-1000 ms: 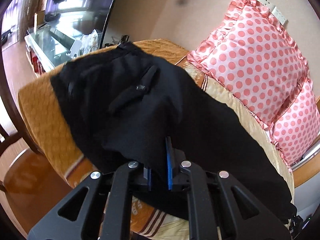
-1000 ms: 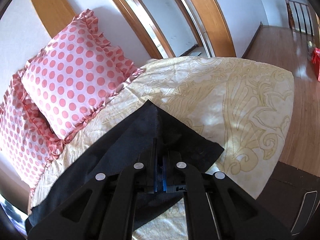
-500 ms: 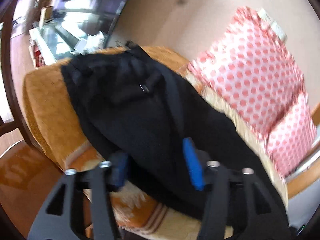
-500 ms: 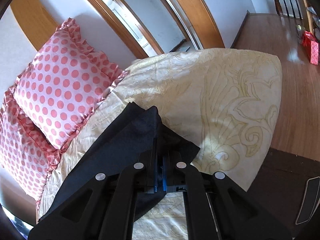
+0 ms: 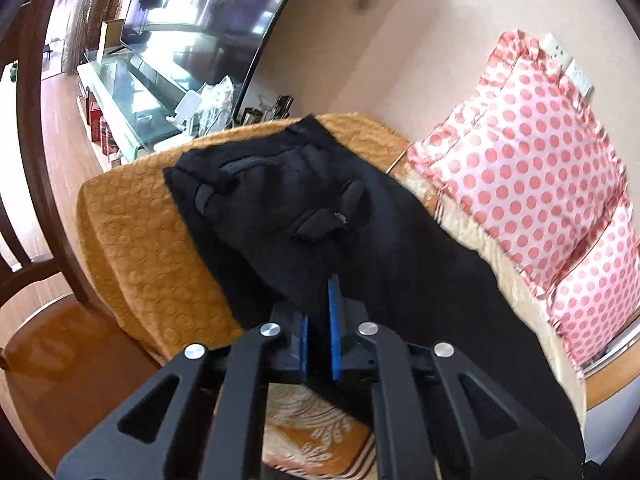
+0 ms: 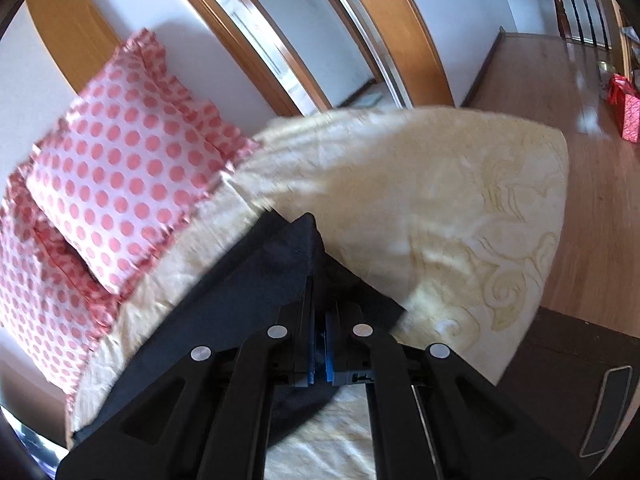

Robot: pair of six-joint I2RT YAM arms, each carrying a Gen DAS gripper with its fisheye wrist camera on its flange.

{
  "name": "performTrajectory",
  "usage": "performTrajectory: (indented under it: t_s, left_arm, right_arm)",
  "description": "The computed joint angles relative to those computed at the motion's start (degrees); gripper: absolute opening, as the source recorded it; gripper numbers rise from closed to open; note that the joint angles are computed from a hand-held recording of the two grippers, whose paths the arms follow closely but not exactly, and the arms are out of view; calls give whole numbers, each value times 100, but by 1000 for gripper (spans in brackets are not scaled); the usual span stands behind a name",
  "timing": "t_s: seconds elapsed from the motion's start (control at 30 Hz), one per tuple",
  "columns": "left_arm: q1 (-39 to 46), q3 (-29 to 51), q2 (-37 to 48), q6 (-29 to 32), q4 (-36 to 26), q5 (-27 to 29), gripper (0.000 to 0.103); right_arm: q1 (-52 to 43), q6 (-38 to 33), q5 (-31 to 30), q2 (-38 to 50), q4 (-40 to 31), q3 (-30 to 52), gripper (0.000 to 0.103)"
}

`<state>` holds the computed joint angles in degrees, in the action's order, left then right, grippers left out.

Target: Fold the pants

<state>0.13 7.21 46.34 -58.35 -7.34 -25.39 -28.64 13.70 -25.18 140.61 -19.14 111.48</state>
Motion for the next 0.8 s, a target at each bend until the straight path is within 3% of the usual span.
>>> performTrajectory:
  t_s: [0.13,0.3,0.47,0.53,0.57,0.67,0.73,0.8]
  left_arm:
    - [50,-90,299,69,228,21,8]
    - [-367,196,1072,-14,299,-554,9]
    - [-142,65,893,74,395,-287,15]
    - [-207,115,706,20,110,-346,18]
    - [-301,178,644,-33,-89,-429,22]
    - [-923,495,455,-353,-929,-992,37]
    - [-1647,801,561,-772,-1423,-1535,48]
    - [-2206,1027,835,-860,-1366,-1815,59]
  right_arm:
    - [-82,81,-43,-179,274,-478,3]
    - [-43,-75,-18,-135,316,-418,3]
    - [29,-414,156,34,-61,-26,4]
    - [-5,-520,133,-21,-29,-128,6]
    - [-32,-555,130,-133,73,-299,15]
    - [-107,-595,419,-600,540,-946,56]
    - [-178,-650,440,-1075,1187,-1647,56]
    - [-197,-979,-73,-1488,1570,-2212,54]
